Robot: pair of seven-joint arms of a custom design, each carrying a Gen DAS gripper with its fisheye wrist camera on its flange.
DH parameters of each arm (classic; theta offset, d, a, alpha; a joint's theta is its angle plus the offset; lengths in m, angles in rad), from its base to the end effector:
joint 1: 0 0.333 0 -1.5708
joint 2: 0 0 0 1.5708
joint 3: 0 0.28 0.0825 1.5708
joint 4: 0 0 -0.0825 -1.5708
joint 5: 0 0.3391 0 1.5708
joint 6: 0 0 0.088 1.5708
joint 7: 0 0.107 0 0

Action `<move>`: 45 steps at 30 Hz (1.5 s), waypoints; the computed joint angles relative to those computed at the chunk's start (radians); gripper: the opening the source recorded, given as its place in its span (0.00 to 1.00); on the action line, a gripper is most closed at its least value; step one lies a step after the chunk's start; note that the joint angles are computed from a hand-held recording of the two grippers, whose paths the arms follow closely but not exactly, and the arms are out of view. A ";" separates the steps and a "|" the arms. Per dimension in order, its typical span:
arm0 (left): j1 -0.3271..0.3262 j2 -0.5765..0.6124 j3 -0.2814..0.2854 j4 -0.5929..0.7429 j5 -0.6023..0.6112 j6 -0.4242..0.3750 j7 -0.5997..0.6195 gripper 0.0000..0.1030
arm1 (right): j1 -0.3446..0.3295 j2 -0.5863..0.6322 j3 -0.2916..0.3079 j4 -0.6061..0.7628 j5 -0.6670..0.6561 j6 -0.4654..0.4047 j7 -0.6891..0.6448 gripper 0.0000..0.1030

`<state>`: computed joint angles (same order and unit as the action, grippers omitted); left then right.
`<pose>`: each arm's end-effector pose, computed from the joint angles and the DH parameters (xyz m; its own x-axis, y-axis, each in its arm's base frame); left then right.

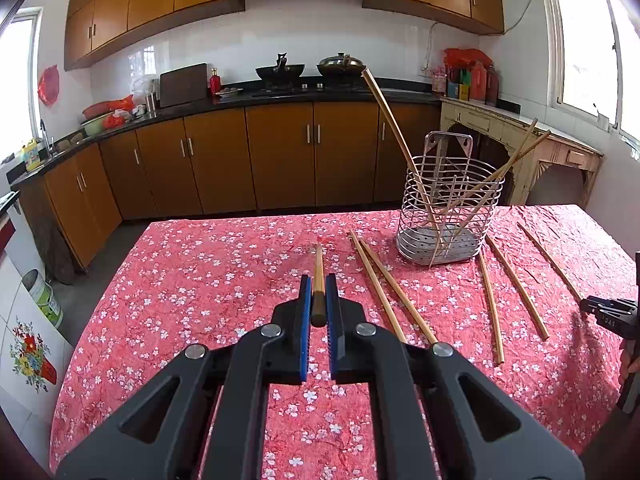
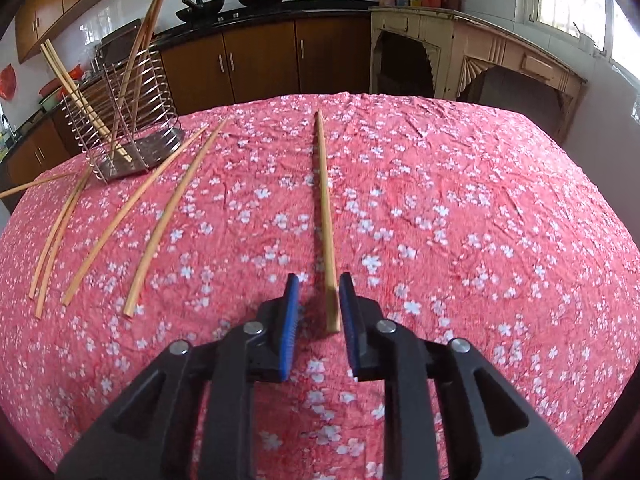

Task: Organize utensils
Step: 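Lift the held chopsticks off the tablecloth with both tools, then carry the chopsticks over the wire rack and open both tools to drop them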

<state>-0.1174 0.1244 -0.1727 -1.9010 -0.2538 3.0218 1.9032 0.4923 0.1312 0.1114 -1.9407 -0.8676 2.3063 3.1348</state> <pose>0.5757 -0.1469 0.5401 -0.3496 -0.9364 -0.0303 -0.4949 0.2120 -0.8427 0.4785 0.3088 0.4321 -0.4129 -0.9103 -0.0280 -0.6763 0.3271 -0.6600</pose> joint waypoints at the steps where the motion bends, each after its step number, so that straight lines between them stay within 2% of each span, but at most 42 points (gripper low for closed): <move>1: 0.000 0.000 0.000 -0.001 0.000 0.000 -0.001 0.06 | 0.002 0.002 0.001 0.001 0.002 -0.010 -0.004 0.24; 5: -0.002 -0.001 0.001 0.001 0.002 -0.001 -0.008 0.06 | 0.004 0.001 0.001 -0.007 0.005 -0.017 -0.002 0.22; 6: -0.002 -0.002 0.001 0.000 0.002 0.001 -0.008 0.06 | 0.002 -0.002 0.001 -0.010 0.012 -0.014 -0.002 0.08; 7: -0.001 -0.002 0.000 0.000 -0.001 0.001 -0.008 0.06 | -0.002 -0.008 0.000 -0.017 0.020 -0.003 0.000 0.07; 9: 0.002 -0.004 -0.005 -0.002 -0.015 0.003 0.002 0.06 | -0.006 -0.023 0.000 -0.032 0.020 0.012 0.015 0.07; 16: 0.004 -0.013 -0.010 -0.006 -0.041 0.018 0.022 0.06 | 0.000 -0.089 0.024 -0.050 -0.066 -0.024 0.063 0.07; 25: 0.008 -0.019 -0.025 0.003 -0.102 0.048 0.070 0.06 | 0.006 -0.159 0.073 -0.009 -0.251 -0.126 0.137 0.07; 33: 0.010 -0.005 -0.039 0.038 -0.155 0.081 0.100 0.06 | 0.006 -0.163 0.091 0.069 -0.389 -0.188 0.161 0.07; 45: 0.024 0.000 -0.071 0.098 -0.236 0.111 0.165 0.06 | 0.016 -0.138 0.083 0.173 -0.482 -0.191 0.148 0.07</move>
